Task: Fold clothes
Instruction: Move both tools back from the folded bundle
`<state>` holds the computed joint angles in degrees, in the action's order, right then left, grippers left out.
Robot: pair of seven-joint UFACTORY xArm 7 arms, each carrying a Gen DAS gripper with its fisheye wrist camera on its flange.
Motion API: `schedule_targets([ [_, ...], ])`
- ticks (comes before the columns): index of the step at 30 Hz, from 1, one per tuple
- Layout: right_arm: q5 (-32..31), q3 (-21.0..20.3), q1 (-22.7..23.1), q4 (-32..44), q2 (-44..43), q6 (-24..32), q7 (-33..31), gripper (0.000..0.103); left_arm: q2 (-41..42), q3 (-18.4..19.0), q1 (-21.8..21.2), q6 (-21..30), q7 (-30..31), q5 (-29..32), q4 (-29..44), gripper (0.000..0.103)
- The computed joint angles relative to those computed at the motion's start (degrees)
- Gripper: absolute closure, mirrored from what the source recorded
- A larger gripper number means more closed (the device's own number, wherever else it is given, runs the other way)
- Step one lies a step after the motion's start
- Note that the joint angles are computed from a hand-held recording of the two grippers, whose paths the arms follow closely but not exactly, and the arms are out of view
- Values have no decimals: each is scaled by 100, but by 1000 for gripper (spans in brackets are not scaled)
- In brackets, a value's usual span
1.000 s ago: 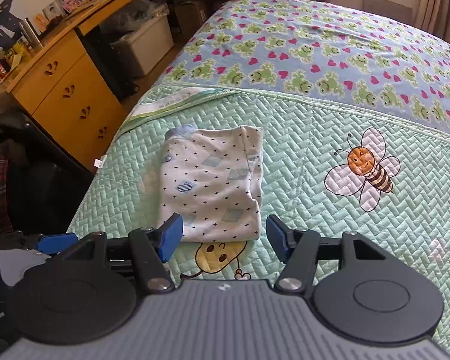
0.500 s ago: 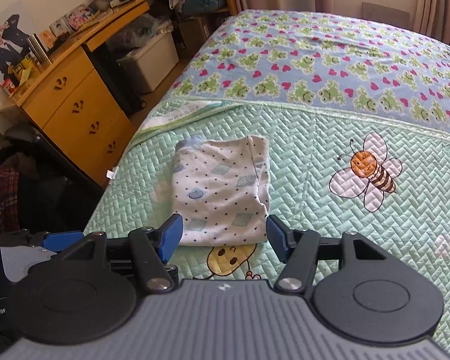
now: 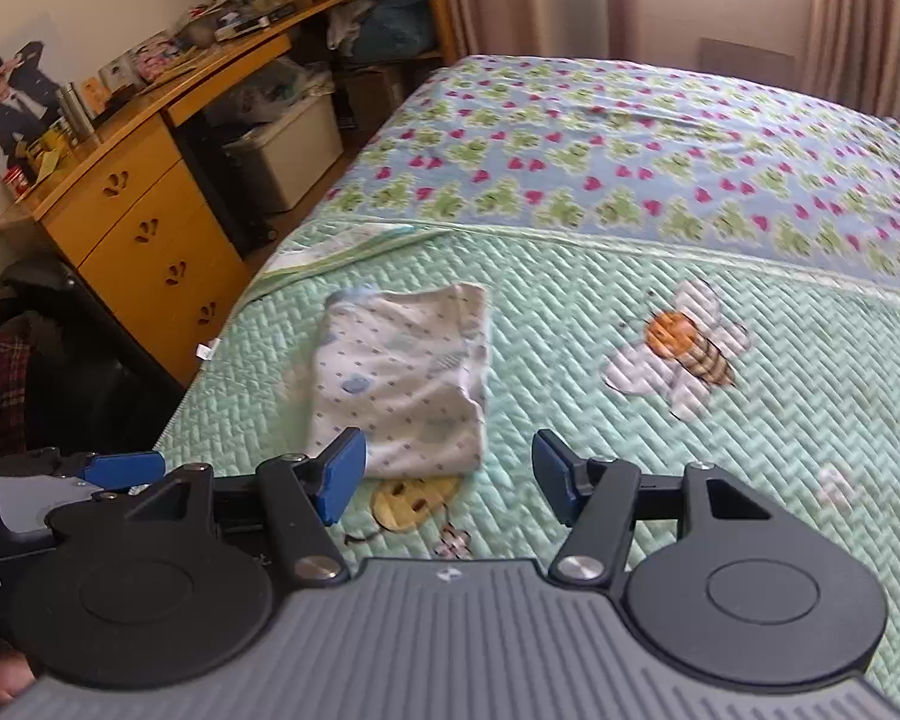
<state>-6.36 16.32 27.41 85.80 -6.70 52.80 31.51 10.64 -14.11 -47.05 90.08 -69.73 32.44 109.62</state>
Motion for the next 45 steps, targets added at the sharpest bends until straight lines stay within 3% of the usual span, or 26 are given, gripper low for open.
schedule_targets([
  [5,173,-67,-98,-503,-533,45,-63,40,295,14,-130,220,56,-305,484,1],
  [8,288,-67,-169,-694,-771,78,-143,40,470,82,-367,509,60,-126,806,1],
  [17,476,4,-278,-660,-912,87,-275,40,603,296,-679,859,59,-83,1363,1],
  [33,647,79,-214,-512,-889,158,-347,40,82,56,-463,953,-431,-112,860,1],
  [39,672,99,-180,-617,-953,205,-312,40,-124,-56,-260,618,-541,-247,513,1],
  [45,673,91,-209,-737,-1071,230,-232,40,278,-24,-616,1162,-513,338,1107,1],
])
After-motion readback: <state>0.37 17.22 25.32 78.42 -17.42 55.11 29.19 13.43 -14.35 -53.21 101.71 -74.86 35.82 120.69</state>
